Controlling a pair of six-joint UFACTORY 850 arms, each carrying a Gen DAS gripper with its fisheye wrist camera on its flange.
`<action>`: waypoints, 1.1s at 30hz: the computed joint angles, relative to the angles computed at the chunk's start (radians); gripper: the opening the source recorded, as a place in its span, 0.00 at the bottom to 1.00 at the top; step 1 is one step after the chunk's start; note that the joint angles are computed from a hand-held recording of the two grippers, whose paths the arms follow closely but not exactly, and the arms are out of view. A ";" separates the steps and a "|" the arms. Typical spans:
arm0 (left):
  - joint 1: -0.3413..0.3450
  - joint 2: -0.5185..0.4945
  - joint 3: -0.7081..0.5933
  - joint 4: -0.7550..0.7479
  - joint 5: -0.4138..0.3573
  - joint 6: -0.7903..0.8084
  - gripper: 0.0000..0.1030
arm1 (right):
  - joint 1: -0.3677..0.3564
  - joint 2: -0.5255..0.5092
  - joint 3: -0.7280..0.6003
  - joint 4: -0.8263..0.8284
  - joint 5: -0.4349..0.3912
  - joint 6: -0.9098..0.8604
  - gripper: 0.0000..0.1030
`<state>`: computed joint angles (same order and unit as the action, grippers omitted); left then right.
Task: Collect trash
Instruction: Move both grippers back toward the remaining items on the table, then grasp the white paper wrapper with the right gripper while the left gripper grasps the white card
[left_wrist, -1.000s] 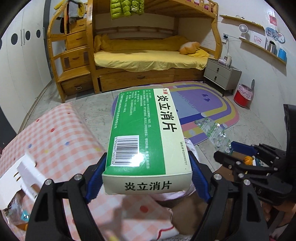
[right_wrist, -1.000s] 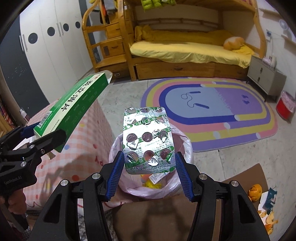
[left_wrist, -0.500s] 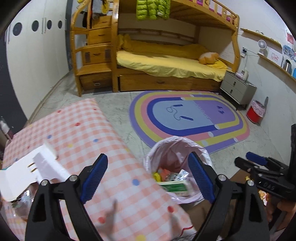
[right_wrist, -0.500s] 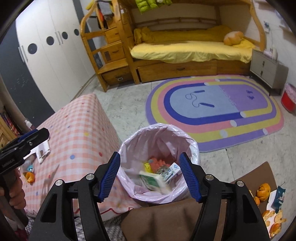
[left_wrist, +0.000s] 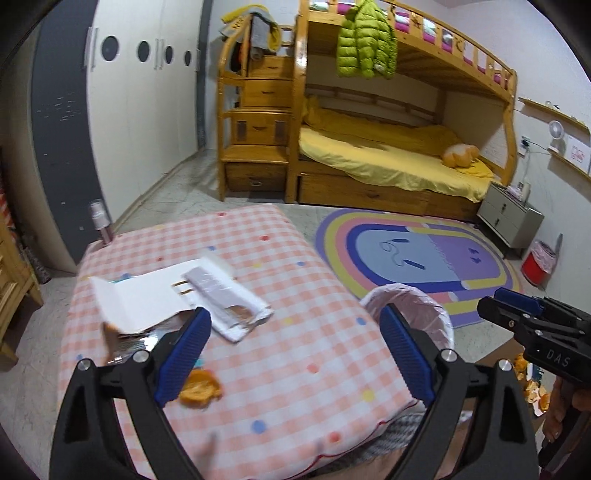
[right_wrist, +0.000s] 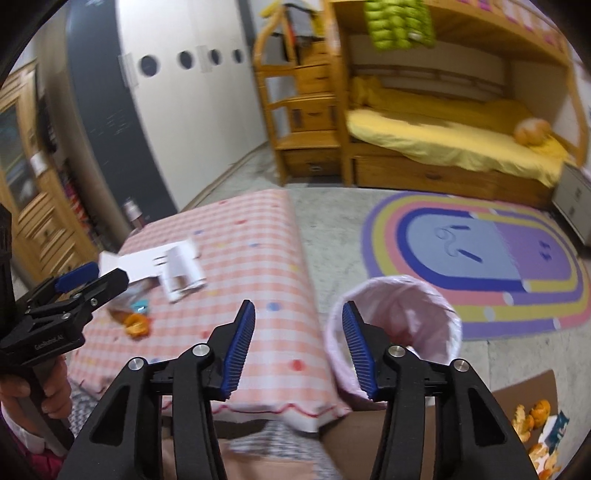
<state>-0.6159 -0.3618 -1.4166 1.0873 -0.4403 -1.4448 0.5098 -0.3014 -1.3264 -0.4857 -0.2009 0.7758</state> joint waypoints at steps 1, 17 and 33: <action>0.003 0.020 0.026 0.022 -0.017 -0.031 0.87 | 0.012 -0.008 -0.013 0.012 -0.004 -0.020 0.48; 0.096 0.183 0.254 0.022 -0.161 -0.130 0.82 | 0.126 -0.244 -0.297 0.519 -0.101 -0.645 0.36; 0.197 0.087 0.161 0.046 -0.195 -0.100 0.64 | 0.127 -0.594 -0.761 0.482 -0.315 -0.707 0.49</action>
<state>-0.4185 -0.2753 -1.2551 1.1335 -0.6349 -1.5450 0.6364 -0.8956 -2.0871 -0.0034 -0.5155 0.0687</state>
